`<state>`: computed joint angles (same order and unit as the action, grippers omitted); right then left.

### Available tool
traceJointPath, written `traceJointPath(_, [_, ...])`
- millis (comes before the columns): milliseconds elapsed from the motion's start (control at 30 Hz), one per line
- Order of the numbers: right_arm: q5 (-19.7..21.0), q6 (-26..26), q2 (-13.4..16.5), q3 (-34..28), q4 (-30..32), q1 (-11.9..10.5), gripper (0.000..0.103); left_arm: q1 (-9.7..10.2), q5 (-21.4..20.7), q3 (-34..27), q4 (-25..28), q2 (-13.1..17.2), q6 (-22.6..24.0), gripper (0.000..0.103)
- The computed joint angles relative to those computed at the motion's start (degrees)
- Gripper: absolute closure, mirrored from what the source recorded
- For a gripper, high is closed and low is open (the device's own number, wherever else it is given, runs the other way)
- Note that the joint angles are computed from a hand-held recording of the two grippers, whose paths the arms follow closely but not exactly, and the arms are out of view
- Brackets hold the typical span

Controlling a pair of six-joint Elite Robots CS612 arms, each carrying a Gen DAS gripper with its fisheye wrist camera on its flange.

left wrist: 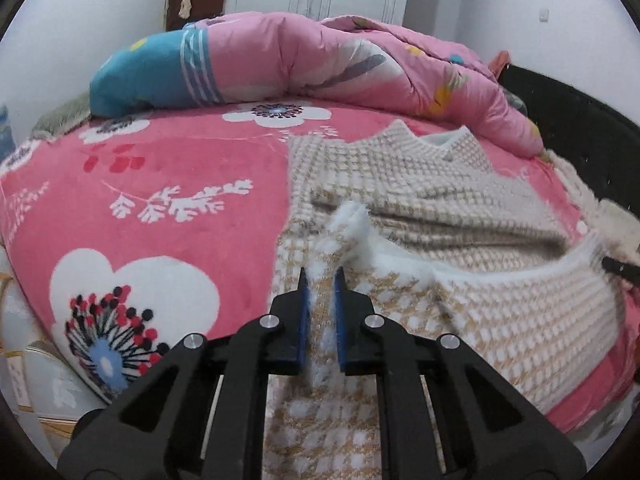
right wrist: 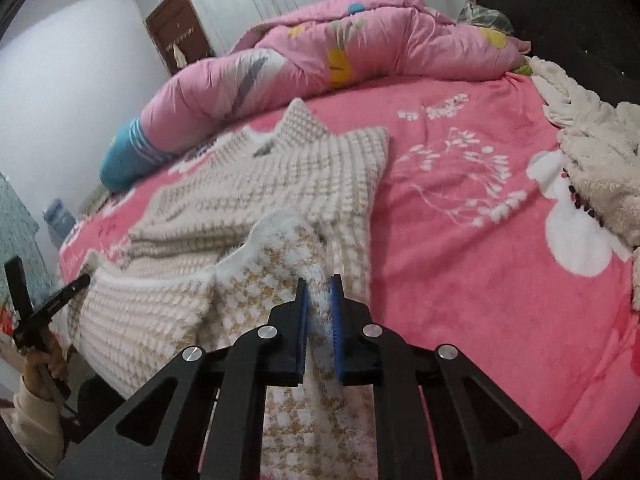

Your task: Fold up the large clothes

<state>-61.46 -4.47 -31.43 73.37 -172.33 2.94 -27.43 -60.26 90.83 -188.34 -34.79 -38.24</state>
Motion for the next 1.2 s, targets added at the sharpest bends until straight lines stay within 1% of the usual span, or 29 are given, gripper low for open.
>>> traceJointPath(100, [-0.13,0.5,0.29,-0.73,-0.96,0.23,0.094,0.19,0.25,-0.84,0.54,0.35,0.79,0.093])
traceJointPath(267, [1.81,3.18,0.34,-1.77,-6.03,0.04,0.094,0.21,3.28,-1.64,-4.22,0.28,3.62,0.093])
traceJointPath(333, [1.67,3.78,0.6,-2.49,-7.98,0.21,0.094,0.25,4.38,-2.43,-5.89,0.51,5.42,0.093])
traceJointPath(367, [1.25,3.97,0.96,-3.16,-8.09,0.35,0.094,0.37,4.65,-3.1,-5.91,0.76,6.35,0.093])
traceJointPath(433, [0.15,4.19,2.18,-5.03,-5.54,0.63,0.094,0.75,4.0,-4.26,-4.13,1.22,6.1,0.093])
traceJointPath(467, [-0.69,3.71,2.75,-5.79,-4.04,0.81,0.094,1.28,2.42,-5.25,-1.91,1.85,5.19,0.093])
traceJointPath(500, [-1.8,2.99,3.53,-6.91,-1.35,1.05,0.094,1.67,1.41,-6.06,-0.29,2.51,4.65,0.093])
traceJointPath(567, [-4.2,2.18,5.27,-9.45,5.51,1.49,0.094,2.62,-1.92,-8.04,5.28,4.13,2.63,0.093])
traceJointPath(600, [-4.65,2.19,5.83,-10.23,7.81,1.57,0.094,2.91,-3.19,-8.61,7.02,4.62,1.67,0.093])
traceJointPath(633, [-4.43,2.63,5.97,-10.27,8.0,1.54,0.094,3.1,-4.0,-8.8,7.29,4.99,1.04,0.093])
traceJointPath(733, [-3.53,3.96,5.74,-9.89,6.09,1.34,0.094,2.92,-2.91,-8.52,5.09,4.98,1.58,0.093])
traceJointPath(800, [-3.55,4.13,5.89,-10.52,6.2,1.39,0.094,2.88,-2.0,-8.76,3.84,4.98,2.6,0.093])
traceJointPath(867, [-3.85,4.76,6.41,-11.52,7.26,1.46,0.094,2.96,-1.67,-9.32,3.94,5.2,3.1,0.093])
traceJointPath(933, [-4.23,5.12,7.13,-12.63,8.28,1.54,0.094,3.25,-2.13,-10.74,6.09,5.98,3.04,0.092])
traceJointPath(967, [-4.21,5.03,7.4,-13.08,9.25,1.53,0.094,3.46,-2.76,-11.52,8.0,6.41,2.88,0.088])
traceJointPath(1000, [-3.87,5.09,7.56,-13.46,10.66,1.46,0.093,3.61,-3.3,-11.92,9.01,6.56,2.73,0.088])
traceJointPath(1033, [-3.52,5.03,7.34,-13.27,11.52,1.35,0.091,3.64,-3.62,-11.93,9.04,6.63,2.54,0.087])
traceJointPath(1067, [-3.42,4.64,7.03,-13.18,12.44,1.31,0.087,3.59,-3.69,-11.5,8.59,6.35,2.44,0.084])
traceJointPath(1100, [-4.13,4.02,6.26,-12.51,13.14,1.31,0.085,3.62,-3.99,-11.19,8.74,5.99,2.2,0.081])
traceJointPath(1133, [-5.12,3.8,5.77,-11.99,13.07,1.39,0.079,3.6,-3.95,-10.49,8.7,5.44,1.6,0.072])
traceJointPath(1167, [-7.38,3.43,4.66,-10.46,11.64,1.52,0.072,3.32,-2.13,-9.53,8.91,4.73,0.4,0.058])
traceJointPath(1200, [-8.61,3.01,3.72,-8.88,9.52,1.55,0.071,2.97,0.24,-8.81,8.49,4.34,-0.45,0.054])
